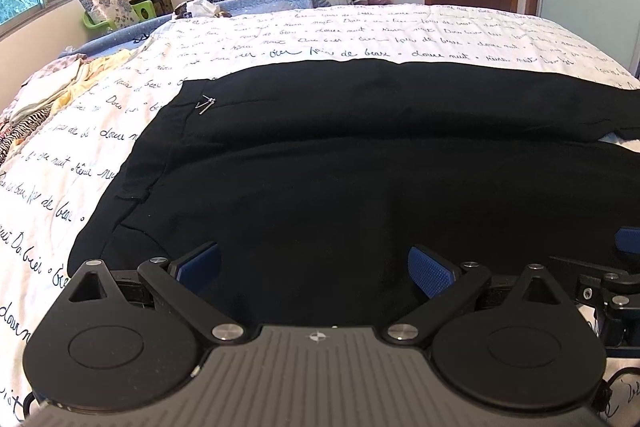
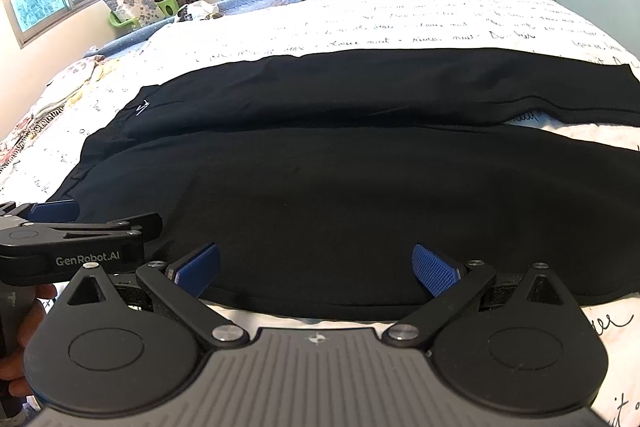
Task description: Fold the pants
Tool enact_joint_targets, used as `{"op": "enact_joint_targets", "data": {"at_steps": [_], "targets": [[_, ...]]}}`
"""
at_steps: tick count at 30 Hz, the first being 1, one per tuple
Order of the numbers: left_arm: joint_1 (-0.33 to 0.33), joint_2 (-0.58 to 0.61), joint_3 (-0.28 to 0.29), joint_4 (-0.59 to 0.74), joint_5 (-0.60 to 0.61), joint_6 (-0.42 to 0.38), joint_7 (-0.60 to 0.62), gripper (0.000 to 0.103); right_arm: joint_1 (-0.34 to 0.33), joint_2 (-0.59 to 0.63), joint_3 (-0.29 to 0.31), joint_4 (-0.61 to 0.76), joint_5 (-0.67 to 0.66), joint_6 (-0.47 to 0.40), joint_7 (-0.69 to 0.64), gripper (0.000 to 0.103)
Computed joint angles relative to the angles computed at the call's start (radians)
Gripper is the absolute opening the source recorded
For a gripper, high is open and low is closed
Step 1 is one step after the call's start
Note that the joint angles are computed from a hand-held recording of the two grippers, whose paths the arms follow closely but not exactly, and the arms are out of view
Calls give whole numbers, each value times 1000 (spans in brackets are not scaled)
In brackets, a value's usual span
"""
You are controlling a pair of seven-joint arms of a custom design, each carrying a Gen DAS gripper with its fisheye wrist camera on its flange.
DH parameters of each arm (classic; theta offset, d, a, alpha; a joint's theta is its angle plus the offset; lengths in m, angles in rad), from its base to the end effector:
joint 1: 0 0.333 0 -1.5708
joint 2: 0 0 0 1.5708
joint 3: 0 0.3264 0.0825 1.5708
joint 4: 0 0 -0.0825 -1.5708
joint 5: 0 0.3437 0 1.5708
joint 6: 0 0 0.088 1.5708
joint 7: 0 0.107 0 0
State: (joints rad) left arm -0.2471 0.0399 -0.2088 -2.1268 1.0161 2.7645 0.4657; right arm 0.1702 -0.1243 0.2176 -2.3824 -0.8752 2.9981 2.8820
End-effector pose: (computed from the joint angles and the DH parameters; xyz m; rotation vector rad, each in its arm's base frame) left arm 0.4765 -0.2724 0.4765 -1.5397 1.8840 -0.6832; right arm 0.4230 0.2355 0.4703 -1.6223 1.7746 -0.5171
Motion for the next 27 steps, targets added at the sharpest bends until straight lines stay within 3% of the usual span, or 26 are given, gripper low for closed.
{"op": "enact_joint_targets", "data": {"at_steps": [27], "targets": [[8,9,8,-1,-22,21,11,100,0,9,0,6,-12,38,-44,103]]}}
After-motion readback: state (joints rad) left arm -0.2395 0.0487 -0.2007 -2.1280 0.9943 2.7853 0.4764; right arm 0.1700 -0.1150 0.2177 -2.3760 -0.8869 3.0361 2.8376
